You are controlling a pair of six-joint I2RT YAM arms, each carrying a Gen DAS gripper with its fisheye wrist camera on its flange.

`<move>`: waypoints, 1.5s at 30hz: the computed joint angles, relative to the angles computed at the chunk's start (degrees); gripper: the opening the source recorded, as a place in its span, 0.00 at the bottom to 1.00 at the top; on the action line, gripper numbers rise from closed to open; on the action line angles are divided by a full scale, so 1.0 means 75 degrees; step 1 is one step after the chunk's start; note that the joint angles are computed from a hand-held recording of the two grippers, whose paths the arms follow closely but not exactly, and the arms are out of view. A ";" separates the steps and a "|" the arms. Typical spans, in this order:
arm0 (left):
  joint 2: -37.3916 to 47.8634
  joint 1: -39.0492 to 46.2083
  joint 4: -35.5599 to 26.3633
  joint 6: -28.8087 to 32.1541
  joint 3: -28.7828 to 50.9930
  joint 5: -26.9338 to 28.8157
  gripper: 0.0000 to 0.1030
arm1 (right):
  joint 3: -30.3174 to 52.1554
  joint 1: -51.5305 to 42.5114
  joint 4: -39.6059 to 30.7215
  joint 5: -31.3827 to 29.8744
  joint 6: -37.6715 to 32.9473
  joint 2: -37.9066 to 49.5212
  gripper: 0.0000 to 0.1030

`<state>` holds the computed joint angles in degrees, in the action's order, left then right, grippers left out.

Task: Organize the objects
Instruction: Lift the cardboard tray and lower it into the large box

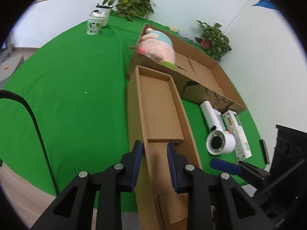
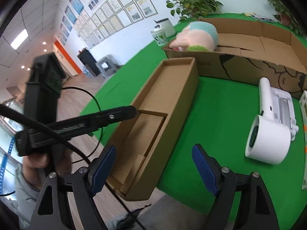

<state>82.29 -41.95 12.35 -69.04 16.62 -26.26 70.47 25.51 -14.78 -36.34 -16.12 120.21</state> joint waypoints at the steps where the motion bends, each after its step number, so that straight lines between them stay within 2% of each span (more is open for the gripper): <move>1: 0.0216 -0.0062 0.0147 0.0066 0.0128 0.0088 0.22 | -0.0012 -0.0037 0.0017 0.0096 0.0006 0.0036 0.76; 3: 0.0793 -0.0188 0.0602 0.0268 0.0420 0.0344 0.15 | -0.0105 -0.0207 0.0111 0.0390 -0.0006 0.0039 0.76; 6: 0.1582 -0.0253 0.1128 0.0537 0.0876 0.0675 0.17 | -0.0093 -0.0480 0.0311 0.0919 0.0306 0.0125 0.70; 8: 0.1814 -0.0244 0.1151 0.0644 0.1126 0.0730 0.17 | -0.0030 -0.0567 0.0394 0.1269 0.0445 0.0183 0.53; 9: 0.1878 -0.0238 0.1130 0.0666 0.1200 0.0740 0.17 | -0.0033 -0.0583 0.0492 0.1505 0.0464 0.0198 0.48; 11: 0.1933 -0.0233 0.0967 0.0692 0.1338 0.0722 0.17 | -0.0148 -0.0545 0.0638 0.1733 0.0412 0.0177 0.30; 12: 0.1931 -0.0245 0.0867 0.0673 0.1378 0.0692 0.17 | -0.0238 -0.0504 0.0704 0.1758 0.0358 0.0137 0.27; 15: 0.1909 -0.0367 0.0476 0.0479 0.1445 0.0474 0.16 | -0.0726 -0.0270 0.1117 0.2099 0.0246 -0.0191 0.26; 19: 0.1685 -0.0556 0.0529 0.0083 0.1043 0.0325 0.16 | -0.0835 -0.0170 0.0481 0.1880 -0.0187 -0.0459 0.28; 22: 0.1628 -0.0655 0.0607 -0.0023 0.0928 0.0276 0.17 | -0.0711 -0.0155 0.0477 0.1734 -0.0092 -0.0345 0.33; 24: 0.1722 -0.0700 0.0370 -0.0061 0.1117 0.0217 0.17 | -0.0533 -0.0152 0.0521 0.1823 0.0174 -0.0177 0.37; 26: 0.1827 -0.0671 0.0395 -0.0085 0.1189 0.0185 0.17 | -0.0458 -0.0181 0.0586 0.1809 0.0290 -0.0101 0.37; 28: 0.1940 -0.0615 0.0327 -0.0075 0.1320 0.0198 0.18 | -0.0676 -0.0141 0.0832 0.1936 0.0217 -0.0232 0.34; 29: 0.1975 -0.0600 0.0295 -0.0071 0.1375 0.0196 0.18 | -0.0795 -0.0120 0.0965 0.1976 0.0173 -0.0301 0.26; 31: 0.2022 -0.0605 0.0166 -0.0107 0.1467 0.0157 0.18 | -0.1029 -0.0091 0.1180 0.2046 0.0170 -0.0440 0.22; 36: 0.1941 -0.0725 -0.0444 -0.0158 0.1744 -0.0002 0.17 | -0.1169 -0.0090 0.1256 0.2094 0.0109 -0.0541 0.21; 39: 0.1725 -0.0824 -0.0764 0.0020 0.1915 -0.0329 0.16 | -0.1179 -0.0189 0.1216 0.1956 0.0300 -0.0615 0.20; 45: 0.1242 -0.1009 -0.1521 0.0962 0.2616 -0.1068 0.16 | -0.1381 -0.0540 0.1428 0.1742 0.0618 -0.1344 0.20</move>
<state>91.60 -49.52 0.94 -61.83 36.24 -34.27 60.11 21.45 -4.07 -23.27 -11.49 110.13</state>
